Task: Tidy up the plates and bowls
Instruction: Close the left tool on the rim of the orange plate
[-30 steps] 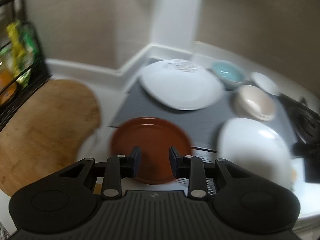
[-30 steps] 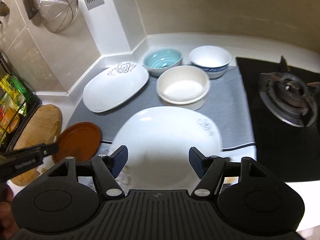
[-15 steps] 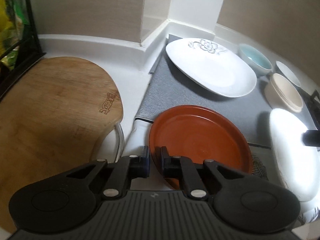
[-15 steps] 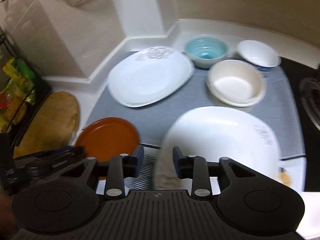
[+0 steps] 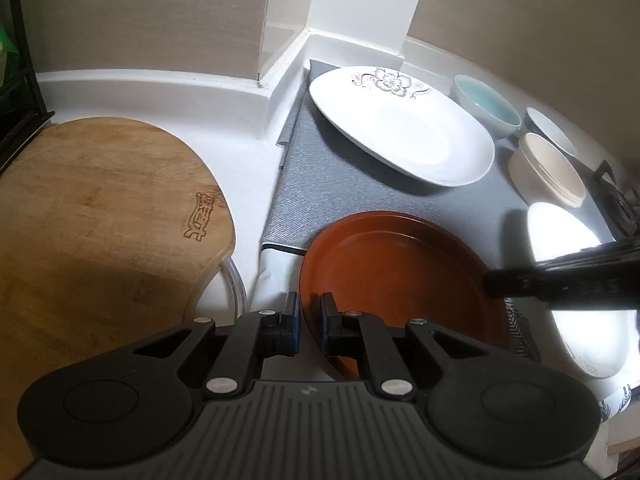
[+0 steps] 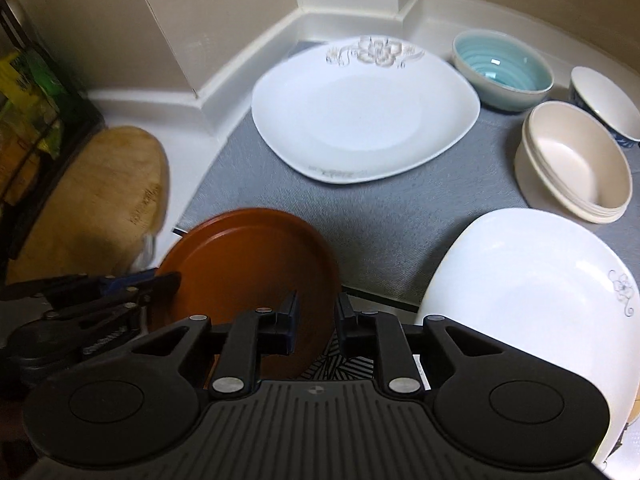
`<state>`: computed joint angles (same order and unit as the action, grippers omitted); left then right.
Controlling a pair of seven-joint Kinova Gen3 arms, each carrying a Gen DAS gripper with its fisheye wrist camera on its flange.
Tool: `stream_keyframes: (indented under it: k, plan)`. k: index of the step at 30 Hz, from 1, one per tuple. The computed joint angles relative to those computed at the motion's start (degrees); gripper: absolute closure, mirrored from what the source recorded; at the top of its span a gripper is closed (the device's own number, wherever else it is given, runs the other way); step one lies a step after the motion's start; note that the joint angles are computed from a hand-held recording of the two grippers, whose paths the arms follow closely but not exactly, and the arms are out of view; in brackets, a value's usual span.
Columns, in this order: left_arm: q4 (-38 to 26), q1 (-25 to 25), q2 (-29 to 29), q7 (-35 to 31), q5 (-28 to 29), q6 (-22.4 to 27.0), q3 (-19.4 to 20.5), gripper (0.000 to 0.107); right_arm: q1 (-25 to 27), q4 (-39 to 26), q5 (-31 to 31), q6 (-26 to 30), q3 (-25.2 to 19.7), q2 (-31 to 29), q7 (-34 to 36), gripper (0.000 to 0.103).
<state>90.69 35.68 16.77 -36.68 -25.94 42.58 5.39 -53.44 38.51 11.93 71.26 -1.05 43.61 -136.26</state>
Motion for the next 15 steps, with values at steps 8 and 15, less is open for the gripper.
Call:
stream_keyframes:
  k: [8, 15]
  plan:
    - [0.87, -0.39, -0.24, 0.12, 0.38, -1.66, -0.10, 0.097, -0.19, -6.07, -0.73, 4.66, 0.58, 4.01, 2.74, 0.080]
    - [1.62, -0.79, -0.55, -0.25, 0.93, -2.76, -0.09, 0.097, -0.72, -7.30, -0.16, 5.51, 1.22, 4.54, 3.94, 0.080]
